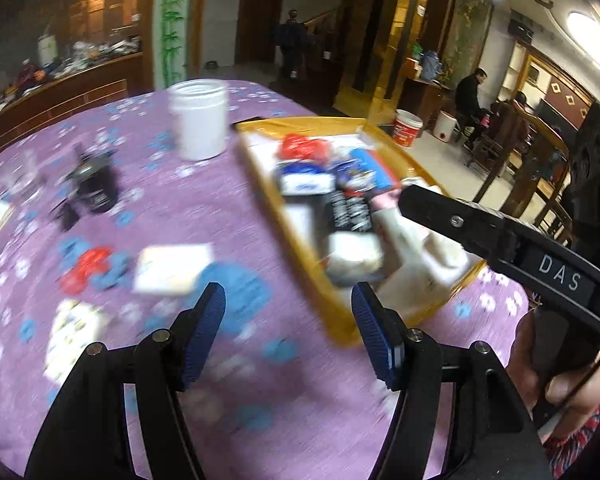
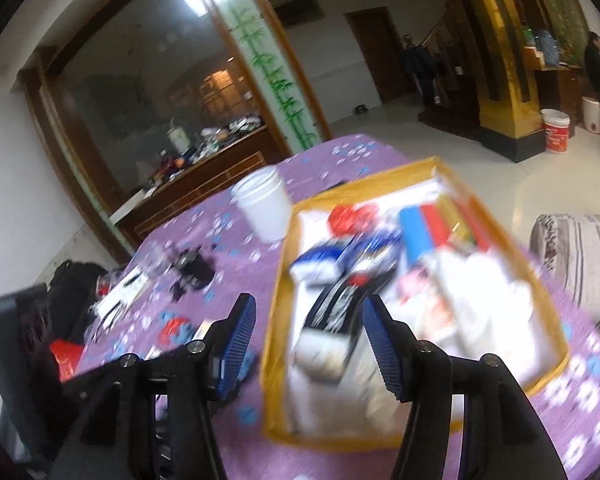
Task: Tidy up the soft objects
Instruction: 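Return both open tools from the tray to the remaining items, then grasp the yellow-patterned tissue pack with the left tool while the right grasps the blue cloth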
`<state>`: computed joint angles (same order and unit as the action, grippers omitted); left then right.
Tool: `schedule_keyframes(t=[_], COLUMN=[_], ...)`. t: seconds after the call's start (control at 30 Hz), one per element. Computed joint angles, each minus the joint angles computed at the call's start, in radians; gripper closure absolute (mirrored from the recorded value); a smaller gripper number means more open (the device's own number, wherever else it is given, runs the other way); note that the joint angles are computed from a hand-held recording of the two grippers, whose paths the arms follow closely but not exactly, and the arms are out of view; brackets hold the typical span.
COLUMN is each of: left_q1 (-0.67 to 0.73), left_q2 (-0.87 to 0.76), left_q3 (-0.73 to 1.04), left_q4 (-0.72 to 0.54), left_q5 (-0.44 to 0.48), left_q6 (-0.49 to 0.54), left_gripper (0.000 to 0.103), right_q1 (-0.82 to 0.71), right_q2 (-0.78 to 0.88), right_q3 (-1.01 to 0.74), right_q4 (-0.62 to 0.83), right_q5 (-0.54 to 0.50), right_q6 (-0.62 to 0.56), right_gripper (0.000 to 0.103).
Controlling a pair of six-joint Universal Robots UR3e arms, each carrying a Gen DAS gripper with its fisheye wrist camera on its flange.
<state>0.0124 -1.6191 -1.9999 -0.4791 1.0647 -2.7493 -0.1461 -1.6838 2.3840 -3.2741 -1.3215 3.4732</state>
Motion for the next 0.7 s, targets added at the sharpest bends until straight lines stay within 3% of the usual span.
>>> schedule_keyframes(t=[0.13, 0.23, 0.3, 0.4, 0.53, 0.7], left_q1=[0.149, 0.227, 0.241, 0.248, 0.196, 0.169], left_q2=[0.071, 0.058, 0.0, -0.089, -0.188, -0.282], left_q3=[-0.079, -0.124, -0.123, -0.04, 0.029, 0.114], left_q4=[-0.022, 0.071, 0.162, 0.091, 0.109, 0.063], left_q5=[-0.021, 0.029, 0.106, 0.123, 0.207, 0.242], left_q6=[0.063, 0.05, 0.023, 0.053, 0.025, 0.011], left_gripper=[0.037, 0.026, 0.026, 0.026, 0.026, 0.026], right_q1=[0.094, 0.161, 0.189, 0.221, 0.239, 0.264], right_q2=[0.055, 0.108, 0.131, 0.156, 0.178, 0.202], right_q3=[-0.028, -0.076, -0.092, -0.112, -0.129, -0.16], right_q4=[-0.016, -0.002, 0.001, 0.006, 0.013, 0.033], right_q5=[-0.026, -0.051, -0.061, -0.076, -0.082, -0.102], right_q6=[0.014, 0.02, 0.021, 0.021, 0.019, 0.01], right_gripper=[0.044, 0.044, 0.044, 0.044, 0.044, 0.044])
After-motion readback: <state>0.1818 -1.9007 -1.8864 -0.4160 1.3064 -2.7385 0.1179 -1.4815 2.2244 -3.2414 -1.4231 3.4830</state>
